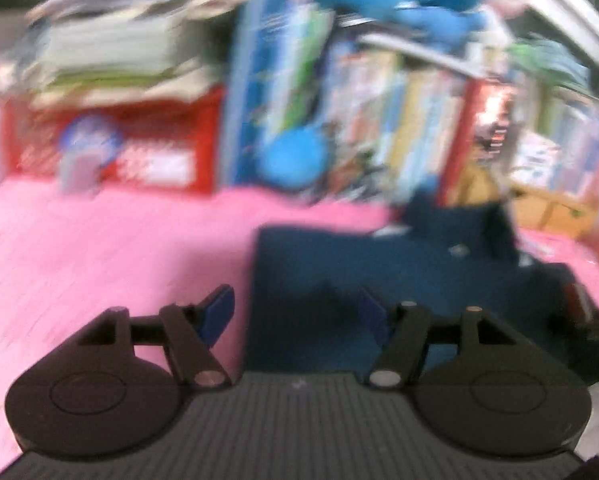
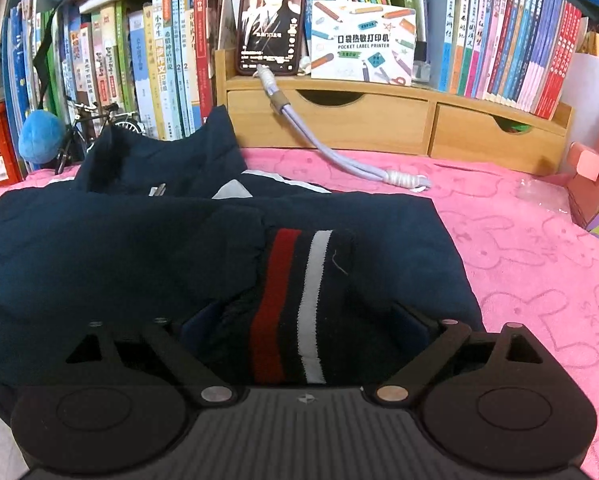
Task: Fold clothes
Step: 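Press the striped cuff flat with the right gripper, then open it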
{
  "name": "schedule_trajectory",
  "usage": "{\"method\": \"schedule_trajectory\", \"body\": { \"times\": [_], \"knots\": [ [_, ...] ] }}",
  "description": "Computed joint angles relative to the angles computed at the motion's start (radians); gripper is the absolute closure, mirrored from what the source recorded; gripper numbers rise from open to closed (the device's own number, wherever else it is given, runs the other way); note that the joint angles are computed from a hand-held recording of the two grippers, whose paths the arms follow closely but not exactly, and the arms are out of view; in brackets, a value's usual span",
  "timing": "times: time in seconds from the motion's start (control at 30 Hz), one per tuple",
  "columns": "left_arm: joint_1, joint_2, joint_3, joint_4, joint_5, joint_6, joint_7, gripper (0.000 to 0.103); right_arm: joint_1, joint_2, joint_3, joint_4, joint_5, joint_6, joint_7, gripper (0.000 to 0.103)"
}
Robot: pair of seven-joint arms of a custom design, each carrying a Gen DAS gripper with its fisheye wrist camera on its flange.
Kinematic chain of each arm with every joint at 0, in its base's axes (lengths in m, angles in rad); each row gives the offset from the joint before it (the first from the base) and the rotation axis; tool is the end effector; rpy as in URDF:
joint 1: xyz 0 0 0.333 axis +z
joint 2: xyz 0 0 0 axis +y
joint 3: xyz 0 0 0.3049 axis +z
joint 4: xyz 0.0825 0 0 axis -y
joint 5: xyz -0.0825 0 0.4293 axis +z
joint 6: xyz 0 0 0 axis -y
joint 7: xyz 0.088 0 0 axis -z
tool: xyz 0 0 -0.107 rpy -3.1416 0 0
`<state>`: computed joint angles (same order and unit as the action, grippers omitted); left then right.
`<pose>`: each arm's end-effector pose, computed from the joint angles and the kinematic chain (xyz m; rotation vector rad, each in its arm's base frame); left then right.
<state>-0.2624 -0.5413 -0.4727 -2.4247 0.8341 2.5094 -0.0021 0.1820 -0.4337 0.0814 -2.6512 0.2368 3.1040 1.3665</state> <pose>0.3518 -0.3457 0.5149 -1.8238 1.4008 -0.9360 0.4648 0.1054 0.4502 -1.8556 1.4503 -0.6925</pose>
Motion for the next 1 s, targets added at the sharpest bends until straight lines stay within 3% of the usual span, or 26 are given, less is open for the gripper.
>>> {"method": "schedule_trajectory", "body": {
  "times": [0.1,0.27,0.47,0.57,0.63,0.7,0.8,0.87,0.97,1.0],
  "knots": [
    [0.038,0.145,-0.016,0.125,0.079,0.043,0.034,0.032,-0.005,-0.002,0.007,-0.001,-0.003,0.000,0.007,0.011],
    [0.009,0.314,0.024,0.233,0.087,-0.045,0.079,0.032,0.013,0.000,-0.012,0.001,0.004,-0.004,-0.002,0.010],
    [-0.028,0.260,0.093,0.156,0.049,-0.143,0.045,0.029,0.033,0.001,-0.033,0.005,0.021,-0.012,-0.022,0.008],
    [-0.024,0.221,0.099,0.150,-0.002,-0.252,0.043,0.034,0.035,0.002,-0.035,0.006,0.027,-0.013,-0.029,0.008],
    [-0.017,0.186,0.103,0.128,0.016,-0.231,0.026,0.034,0.035,0.002,-0.034,0.006,0.030,-0.013,-0.031,0.008],
    [-0.006,0.167,0.100,0.116,0.054,-0.154,0.001,0.034,0.033,0.001,-0.032,0.006,0.031,-0.013,-0.031,0.008],
    [0.008,0.206,0.092,0.149,0.115,-0.021,0.003,0.033,0.029,0.000,-0.028,0.006,0.032,-0.013,-0.030,0.007],
    [0.002,0.272,0.091,0.198,0.113,0.023,0.065,0.031,0.028,0.000,-0.026,0.006,0.032,-0.013,-0.029,0.007],
    [-0.004,0.368,0.072,0.268,0.083,-0.085,0.172,0.031,0.028,0.000,-0.026,0.006,0.032,-0.014,-0.029,0.007],
    [-0.024,0.359,0.095,0.253,0.090,-0.097,0.133,0.024,0.029,0.001,-0.026,0.006,0.032,-0.014,-0.029,0.006]
  ]
}}
